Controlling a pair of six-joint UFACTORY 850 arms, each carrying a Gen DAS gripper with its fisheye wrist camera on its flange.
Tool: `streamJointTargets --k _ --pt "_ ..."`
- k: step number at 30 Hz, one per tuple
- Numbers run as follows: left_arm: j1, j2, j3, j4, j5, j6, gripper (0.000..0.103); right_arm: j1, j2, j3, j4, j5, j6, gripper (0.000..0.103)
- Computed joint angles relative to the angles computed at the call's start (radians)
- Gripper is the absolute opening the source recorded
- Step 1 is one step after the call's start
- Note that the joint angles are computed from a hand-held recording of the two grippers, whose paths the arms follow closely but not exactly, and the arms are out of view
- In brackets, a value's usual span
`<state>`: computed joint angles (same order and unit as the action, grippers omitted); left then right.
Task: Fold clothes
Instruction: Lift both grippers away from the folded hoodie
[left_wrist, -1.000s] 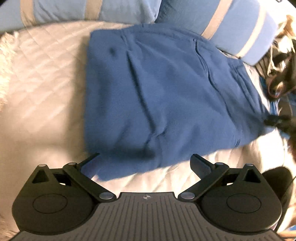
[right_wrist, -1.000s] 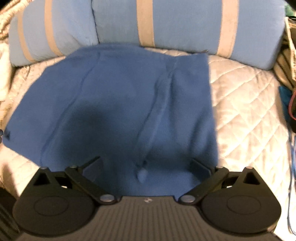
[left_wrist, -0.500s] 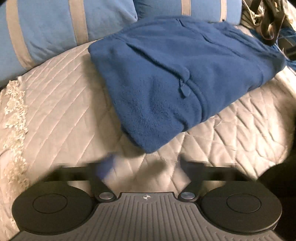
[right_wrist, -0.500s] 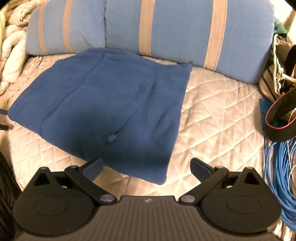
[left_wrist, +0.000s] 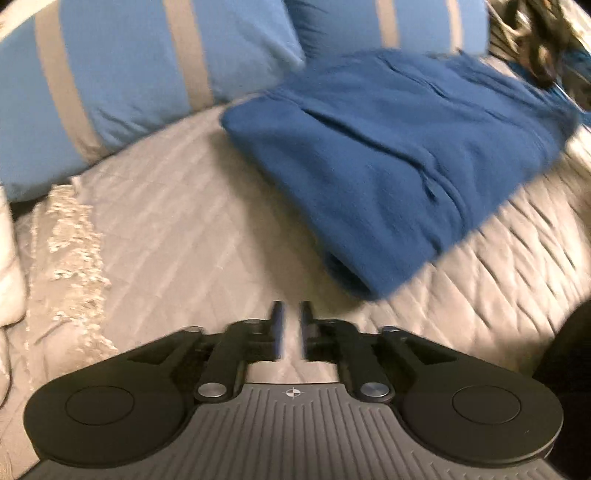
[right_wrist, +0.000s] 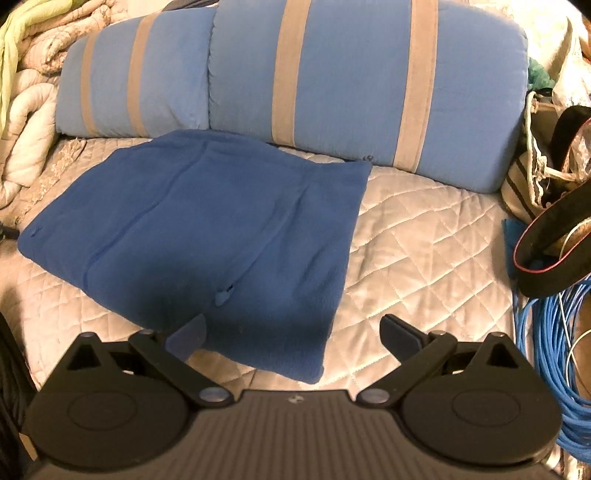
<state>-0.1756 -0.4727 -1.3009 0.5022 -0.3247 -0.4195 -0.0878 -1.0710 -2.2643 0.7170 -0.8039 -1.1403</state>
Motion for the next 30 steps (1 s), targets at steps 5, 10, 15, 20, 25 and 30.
streamJointTargets --k 5,10,15,20,25,30 --pt "-0.015 -0.017 0.013 -0.099 0.089 0.103 0.054 0.004 -0.003 0.0 0.016 -0.002 0.002 0.102" --pt "-0.013 -0.052 -0.008 -0.135 0.157 0.114 0.023 0.005 0.011 0.026 0.049 0.006 0.009 0.102" --pt "-0.012 -0.052 -0.034 -0.103 0.105 0.135 0.009 0.004 0.037 0.071 0.067 0.019 -0.015 0.102" --pt "-0.039 -0.067 -0.065 0.065 0.024 0.08 0.009 0.008 0.045 0.092 0.042 0.046 -0.006 0.102" --pt "-0.052 -0.077 -0.099 0.025 -0.096 0.109 0.014 0.001 0.044 0.091 0.031 0.048 0.018 0.102" --pt "-0.054 -0.065 -0.144 -0.023 -0.244 0.013 0.049 0.001 0.04 0.058 -0.02 0.02 0.11 0.102"
